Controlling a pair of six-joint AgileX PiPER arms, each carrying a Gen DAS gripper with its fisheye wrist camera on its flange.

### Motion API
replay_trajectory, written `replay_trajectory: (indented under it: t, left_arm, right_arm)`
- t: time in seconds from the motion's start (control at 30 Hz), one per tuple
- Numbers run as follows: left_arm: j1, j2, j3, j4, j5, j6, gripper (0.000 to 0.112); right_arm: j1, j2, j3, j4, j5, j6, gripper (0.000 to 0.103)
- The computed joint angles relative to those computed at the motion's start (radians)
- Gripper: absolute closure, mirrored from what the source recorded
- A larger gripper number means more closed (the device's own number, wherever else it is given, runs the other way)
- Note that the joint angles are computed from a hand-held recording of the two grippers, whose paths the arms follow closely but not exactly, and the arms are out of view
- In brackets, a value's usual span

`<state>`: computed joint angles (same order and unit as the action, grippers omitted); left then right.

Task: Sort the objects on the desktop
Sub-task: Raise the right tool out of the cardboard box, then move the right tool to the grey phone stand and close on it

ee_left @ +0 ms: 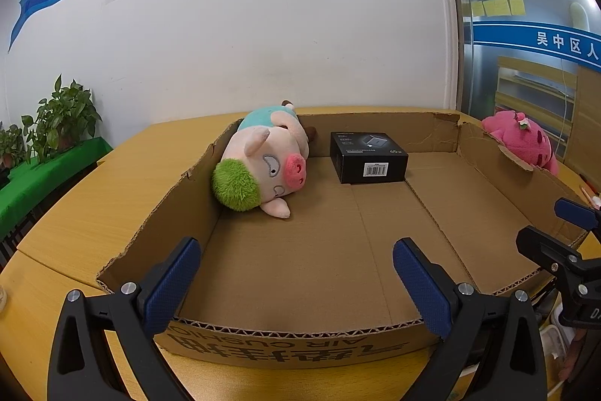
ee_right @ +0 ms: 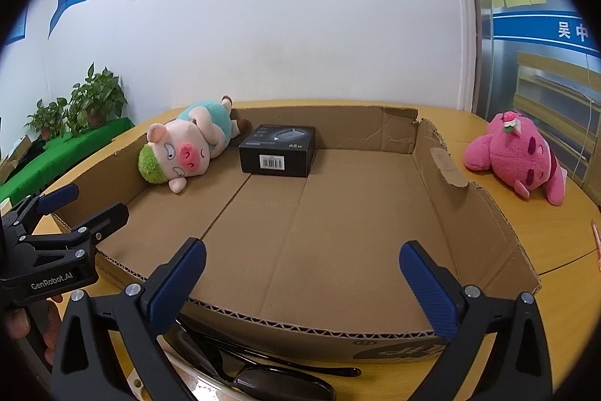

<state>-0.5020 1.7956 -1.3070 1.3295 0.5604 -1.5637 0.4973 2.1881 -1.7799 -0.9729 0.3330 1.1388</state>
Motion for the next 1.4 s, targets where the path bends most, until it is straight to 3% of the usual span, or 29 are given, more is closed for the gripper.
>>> replay_trajectory:
  t: [0.07, 0.23, 0.33, 0.4, 0.47, 0.57, 0.63, 0.73, 0.87, 1.03, 1.13, 1.2, 1.3, 1.4]
  left_arm:
    - [0.001, -0.001, 0.001, 0.003, -0.002, -0.003, 0.009]
    - [0.007, 0.000, -0.001, 0.002, -0.006, 0.000, 0.009]
    - [0.009, 0.000, 0.001, 0.010, -0.009, -0.007, 0.009]
    - [0.011, -0.001, 0.005, 0.018, -0.012, -0.016, 0.009]
    - [-0.004, 0.000, 0.007, 0.050, 0.025, -0.049, 0.009]
    - [-0.026, -0.014, 0.008, 0.050, 0.063, -0.051, 0.009]
    - [-0.042, -0.044, 0.004, 0.046, 0.067, -0.049, 0.009]
    - [-0.073, -0.094, -0.010, 0.011, 0.066, -0.014, 0.009]
    - [-0.092, -0.121, -0.063, -0.261, 0.054, 0.227, 0.009]
    - [-0.152, -0.162, -0.035, -0.454, 0.100, 0.423, 0.009]
    - [-0.164, -0.193, 0.006, -0.568, 0.085, 0.502, 0.009]
    - [-0.148, -0.210, 0.039, -0.673, 0.042, 0.564, 0.009]
    - [-0.132, -0.209, 0.067, -0.795, 0.004, 0.637, 0.009]
    - [-0.144, -0.199, 0.075, -0.844, -0.007, 0.655, 0.010]
  right_arm:
    - [0.005, -0.013, 0.032, -0.090, -0.014, 0.090, 0.001]
    - [0.007, -0.014, 0.034, -0.097, -0.012, 0.098, 0.001]
    - [0.007, -0.015, 0.028, -0.049, -0.009, 0.049, 0.001]
    - [-0.001, -0.021, 0.021, 0.060, -0.018, -0.064, 0.001]
    - [-0.010, -0.031, 0.031, 0.090, -0.042, -0.098, 0.001]
    - [-0.001, -0.084, 0.084, -0.122, -0.054, 0.071, 0.001]
    - [-0.008, -0.134, 0.122, -0.166, -0.092, 0.088, 0.001]
    - [-0.034, -0.211, 0.161, 0.051, -0.141, -0.148, 0.001]
    - [-0.090, -0.291, 0.234, 0.451, -0.171, -0.510, 0.001]
    - [-0.165, -0.359, 0.315, 0.951, -0.089, -0.937, 0.001]
    - [-0.218, -0.404, 0.408, 1.247, -0.052, -1.194, 0.001]
    - [-0.241, -0.417, 0.452, 1.320, 0.010, -1.251, 0.001]
    - [-0.239, -0.427, 0.502, 1.295, 0.050, -1.226, 0.001]
    - [-0.233, -0.424, 0.527, 1.320, 0.074, -1.233, 0.001]
